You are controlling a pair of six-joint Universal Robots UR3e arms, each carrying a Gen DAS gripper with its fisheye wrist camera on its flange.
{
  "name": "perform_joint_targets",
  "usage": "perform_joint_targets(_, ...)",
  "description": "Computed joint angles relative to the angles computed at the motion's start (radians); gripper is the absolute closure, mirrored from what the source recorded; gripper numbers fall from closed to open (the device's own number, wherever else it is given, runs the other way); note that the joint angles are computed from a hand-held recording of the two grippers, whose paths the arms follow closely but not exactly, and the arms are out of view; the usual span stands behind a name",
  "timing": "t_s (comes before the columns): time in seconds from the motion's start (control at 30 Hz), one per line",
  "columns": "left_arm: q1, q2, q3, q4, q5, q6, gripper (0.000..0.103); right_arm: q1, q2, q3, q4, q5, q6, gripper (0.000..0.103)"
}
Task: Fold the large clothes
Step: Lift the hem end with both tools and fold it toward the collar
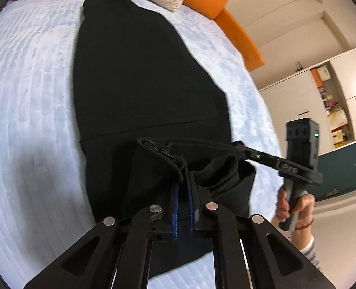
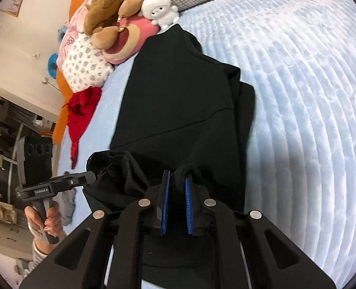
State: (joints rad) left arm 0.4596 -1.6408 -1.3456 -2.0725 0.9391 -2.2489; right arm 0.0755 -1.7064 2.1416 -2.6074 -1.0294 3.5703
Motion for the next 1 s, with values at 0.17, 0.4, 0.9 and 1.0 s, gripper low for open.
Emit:
perform_joint_targets(0.17, -0.01, 0.014, -0.046, 0.096, 0.003, -0.026, 0.092, 0.042, 0.005, -0.044, -0.006, -0.06, -0.022, 0.089)
perform_joint_targets(0.4, 0.025, 0.026, 0.002, 0.086, -0.039, -0.031, 0.093, 0.118, -0.087, -0.155, 0.099, -0.178, -0.081, 0.084)
perform_joint_targets(0.9, -0.027, -0.033, -0.13, 0.44, 0.026, -0.224, 0.093, 0.205, 0.038, -0.246, 0.215, -0.322, -0.121, 0.071)
perform_joint_targets(1.0, -0.036, -0.002, -0.169, 0.485, 0.041, -0.225, 0.092, 0.184, 0.126, -0.193, 0.174, -0.314, -0.088, 0.067)
